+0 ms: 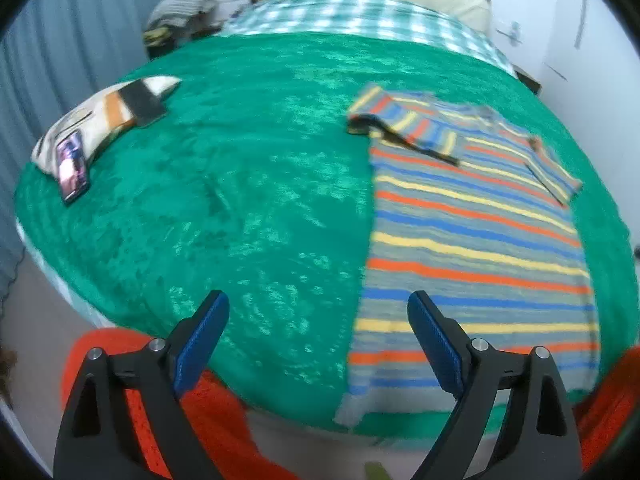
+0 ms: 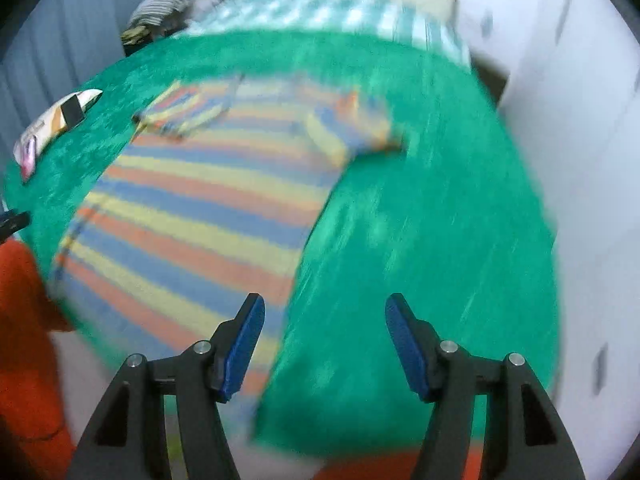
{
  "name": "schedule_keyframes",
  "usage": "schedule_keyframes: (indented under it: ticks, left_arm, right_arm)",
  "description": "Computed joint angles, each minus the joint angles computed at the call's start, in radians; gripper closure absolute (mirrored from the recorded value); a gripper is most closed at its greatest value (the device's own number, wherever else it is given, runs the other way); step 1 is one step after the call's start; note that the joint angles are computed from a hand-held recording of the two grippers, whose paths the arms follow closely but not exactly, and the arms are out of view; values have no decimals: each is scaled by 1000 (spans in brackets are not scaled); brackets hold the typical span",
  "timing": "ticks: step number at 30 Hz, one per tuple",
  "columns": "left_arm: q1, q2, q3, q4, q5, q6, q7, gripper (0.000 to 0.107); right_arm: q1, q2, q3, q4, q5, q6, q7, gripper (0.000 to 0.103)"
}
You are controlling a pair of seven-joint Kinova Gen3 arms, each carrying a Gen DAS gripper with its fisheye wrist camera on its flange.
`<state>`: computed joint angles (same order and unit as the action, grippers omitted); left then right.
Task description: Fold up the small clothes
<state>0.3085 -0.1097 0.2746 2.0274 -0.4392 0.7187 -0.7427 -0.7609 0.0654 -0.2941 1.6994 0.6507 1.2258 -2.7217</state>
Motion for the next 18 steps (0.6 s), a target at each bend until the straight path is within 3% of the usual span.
schedule_keyframes:
  ticks: [2, 6, 10, 12, 13, 14, 18]
  left_arm:
    - [-7, 5, -5, 17, -1, -20, 20, 16]
    - [-12, 14, -5, 44, -21, -33, 54, 16]
    - [-20, 11, -22, 56, -8, -46, 60, 16]
    - [-23, 22, -27, 53, 1, -38, 51, 16]
    - [-25, 28, -35, 49, 16, -33, 41, 16]
    - [-27, 30, -44, 49, 31, -35, 32, 16]
    - [-37, 34, -64, 51, 81, -54, 4, 16]
  right_arm:
    - [80, 40, -10, -31, 47, -75, 81, 39]
    - [241, 216, -83, -140, 88, -203, 244, 38]
    - [223, 402, 31, -259, 44, -235, 390, 40]
    - [262, 449, 31, -283, 28, -245, 391, 42]
    - [305, 449, 14, -278, 0, -275, 367, 64]
    - [351, 436, 9, -263, -40, -316, 326, 101]
    - [471, 267, 57, -123, -112, -434, 168, 102]
